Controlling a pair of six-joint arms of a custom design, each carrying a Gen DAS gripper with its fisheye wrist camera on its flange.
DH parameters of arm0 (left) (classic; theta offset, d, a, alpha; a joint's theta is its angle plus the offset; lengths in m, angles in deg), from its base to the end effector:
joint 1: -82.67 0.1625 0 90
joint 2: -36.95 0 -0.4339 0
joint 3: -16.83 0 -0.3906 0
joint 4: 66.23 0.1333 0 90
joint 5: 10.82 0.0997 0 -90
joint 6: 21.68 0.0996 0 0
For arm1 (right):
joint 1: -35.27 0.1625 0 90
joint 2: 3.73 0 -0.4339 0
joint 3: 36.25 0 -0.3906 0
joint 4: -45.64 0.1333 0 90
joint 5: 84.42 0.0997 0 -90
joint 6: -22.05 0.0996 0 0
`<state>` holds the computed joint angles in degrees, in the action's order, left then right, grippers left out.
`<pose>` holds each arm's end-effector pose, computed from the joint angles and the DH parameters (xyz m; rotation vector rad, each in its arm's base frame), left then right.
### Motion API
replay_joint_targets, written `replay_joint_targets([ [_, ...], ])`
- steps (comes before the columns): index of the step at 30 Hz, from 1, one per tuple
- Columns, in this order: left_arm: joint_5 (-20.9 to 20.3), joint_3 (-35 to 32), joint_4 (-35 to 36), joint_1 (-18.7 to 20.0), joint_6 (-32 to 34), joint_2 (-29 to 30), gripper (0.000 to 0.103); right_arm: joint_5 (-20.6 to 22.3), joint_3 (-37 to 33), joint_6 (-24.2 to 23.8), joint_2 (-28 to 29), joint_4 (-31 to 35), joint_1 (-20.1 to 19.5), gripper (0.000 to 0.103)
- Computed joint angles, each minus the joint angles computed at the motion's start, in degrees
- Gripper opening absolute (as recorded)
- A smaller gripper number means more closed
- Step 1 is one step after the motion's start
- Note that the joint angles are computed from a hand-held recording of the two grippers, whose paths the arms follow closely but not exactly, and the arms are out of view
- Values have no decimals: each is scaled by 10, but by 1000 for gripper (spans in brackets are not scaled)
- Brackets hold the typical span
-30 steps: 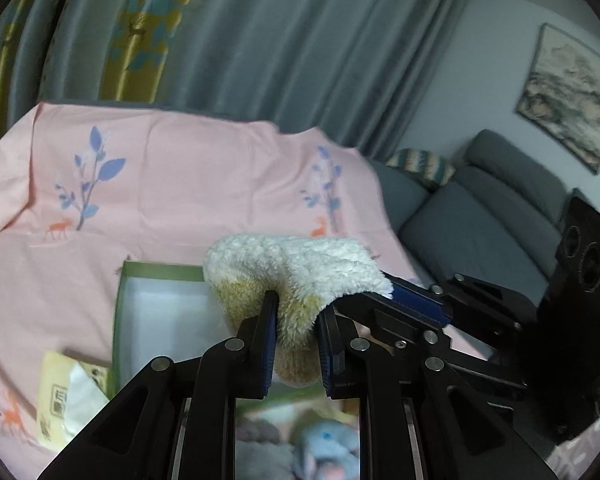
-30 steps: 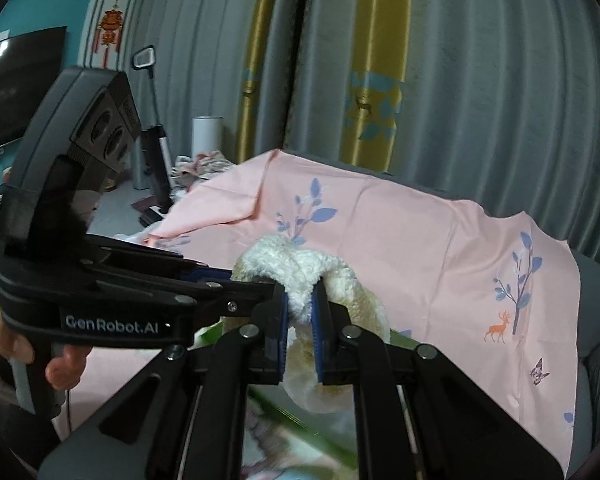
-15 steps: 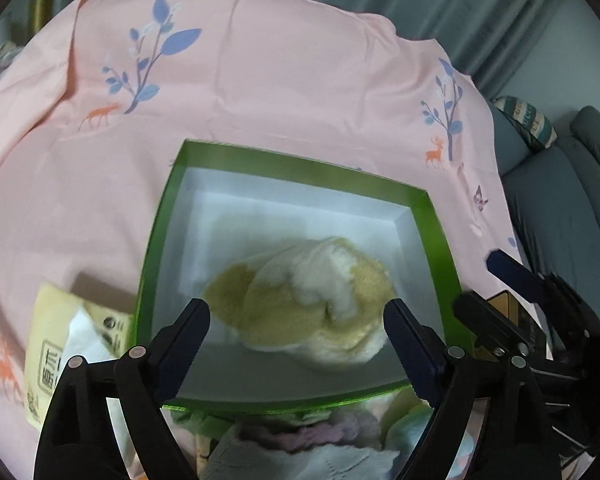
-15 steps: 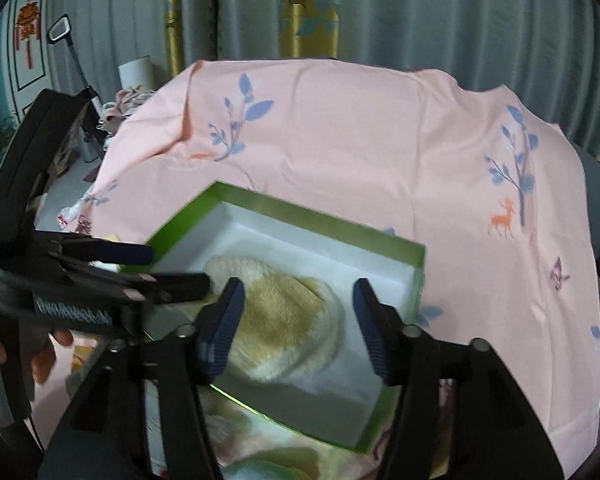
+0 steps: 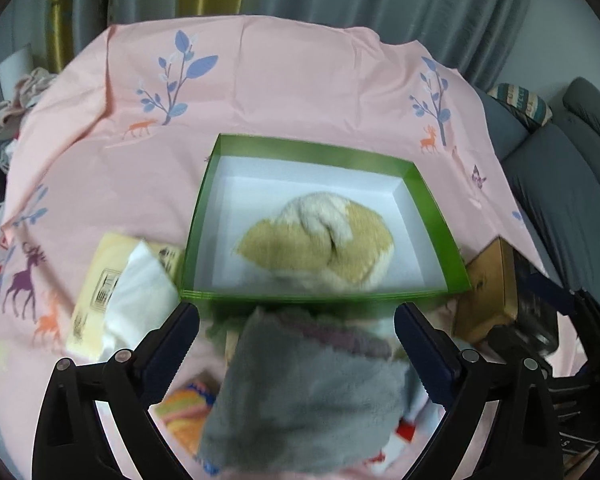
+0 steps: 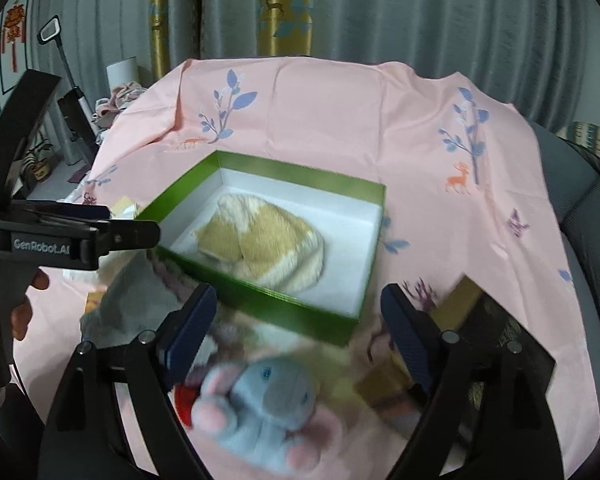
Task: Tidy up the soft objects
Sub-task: 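Move the left tool toward the blue plush elephant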
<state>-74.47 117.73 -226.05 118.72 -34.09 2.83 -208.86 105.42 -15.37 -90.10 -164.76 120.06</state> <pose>-0.3948 -0.5069 -0.0369 0.9612 2.5826 -0.4142 0.0434 -0.3718 0.3302 0.1763 -2.0503 0.9730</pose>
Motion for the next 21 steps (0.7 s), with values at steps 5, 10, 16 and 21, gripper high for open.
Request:
replay_joint_targets([
  [5,4,58,-34,-20,-3,-28,98,-6,35,11,-14,-19,10,85],
  [10,-9,96,-52,-31,-19,-49,98,-7,59,17,-29,-28,19,85],
  [16,-20,125,-63,-43,-37,-60,98,-8,80,23,-41,-40,24,85],
  [21,-27,137,-64,-51,-46,-61,98,-7,91,26,-47,-43,20,85],
])
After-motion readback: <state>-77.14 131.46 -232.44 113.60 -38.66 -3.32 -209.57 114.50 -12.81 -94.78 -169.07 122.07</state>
